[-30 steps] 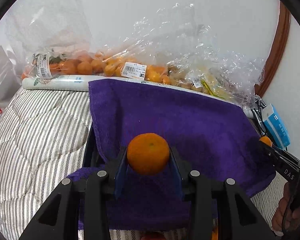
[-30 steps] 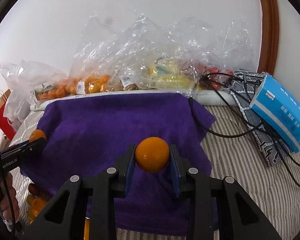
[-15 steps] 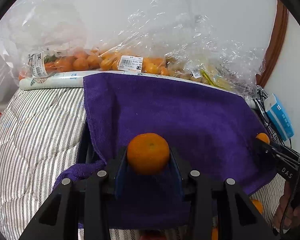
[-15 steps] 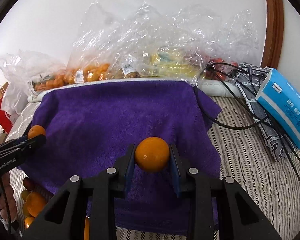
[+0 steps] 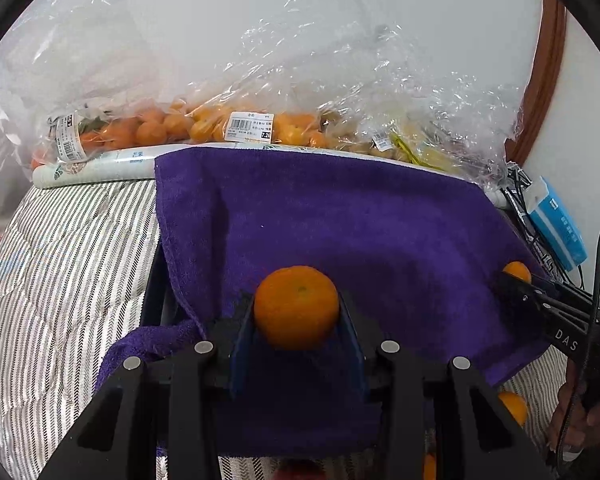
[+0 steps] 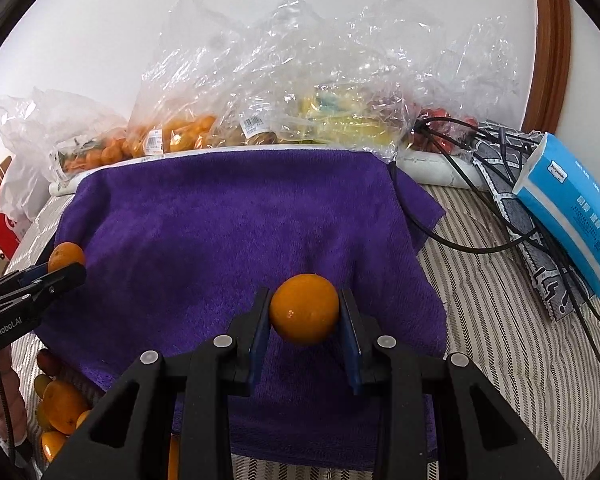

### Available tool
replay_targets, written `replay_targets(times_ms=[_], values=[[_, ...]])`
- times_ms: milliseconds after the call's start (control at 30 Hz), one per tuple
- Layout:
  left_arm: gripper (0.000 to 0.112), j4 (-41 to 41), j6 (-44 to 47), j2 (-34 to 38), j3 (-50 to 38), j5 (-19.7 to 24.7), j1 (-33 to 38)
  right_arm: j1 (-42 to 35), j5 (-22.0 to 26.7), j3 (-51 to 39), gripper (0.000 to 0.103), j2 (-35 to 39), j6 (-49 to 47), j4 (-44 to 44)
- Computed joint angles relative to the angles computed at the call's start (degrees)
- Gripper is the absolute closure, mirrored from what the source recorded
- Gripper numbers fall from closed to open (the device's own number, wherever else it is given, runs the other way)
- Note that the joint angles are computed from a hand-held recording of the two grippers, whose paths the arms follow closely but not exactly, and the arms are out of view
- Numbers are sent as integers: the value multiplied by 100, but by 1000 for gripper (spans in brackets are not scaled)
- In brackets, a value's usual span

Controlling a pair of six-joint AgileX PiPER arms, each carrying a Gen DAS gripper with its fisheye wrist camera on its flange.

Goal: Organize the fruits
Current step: 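Lift both held oranges and carry them over the purple towel, then open both tools to set the oranges down on the purple towel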

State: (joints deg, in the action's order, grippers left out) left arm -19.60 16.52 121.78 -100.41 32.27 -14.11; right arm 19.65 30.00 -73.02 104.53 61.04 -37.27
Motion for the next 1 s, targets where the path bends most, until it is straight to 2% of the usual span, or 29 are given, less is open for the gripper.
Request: replay_targets(times_ms=[400, 567, 600, 733, 1000], values=[[73, 104, -55, 61, -98, 125, -13, 34, 0, 59, 71, -59, 106, -185], [73, -49, 55, 40, -95, 156, 21, 58, -41, 97, 67, -104, 196, -304], [72, -86, 95, 12, -59, 112, 28, 58, -52, 104, 66, -114, 200, -312], [54, -343, 349, -151, 152, -105, 54, 77, -96, 168, 59, -173, 326, -441], [53, -326, 387, -241, 254, -244, 17, 127, -148, 248, 55, -236, 641, -772]])
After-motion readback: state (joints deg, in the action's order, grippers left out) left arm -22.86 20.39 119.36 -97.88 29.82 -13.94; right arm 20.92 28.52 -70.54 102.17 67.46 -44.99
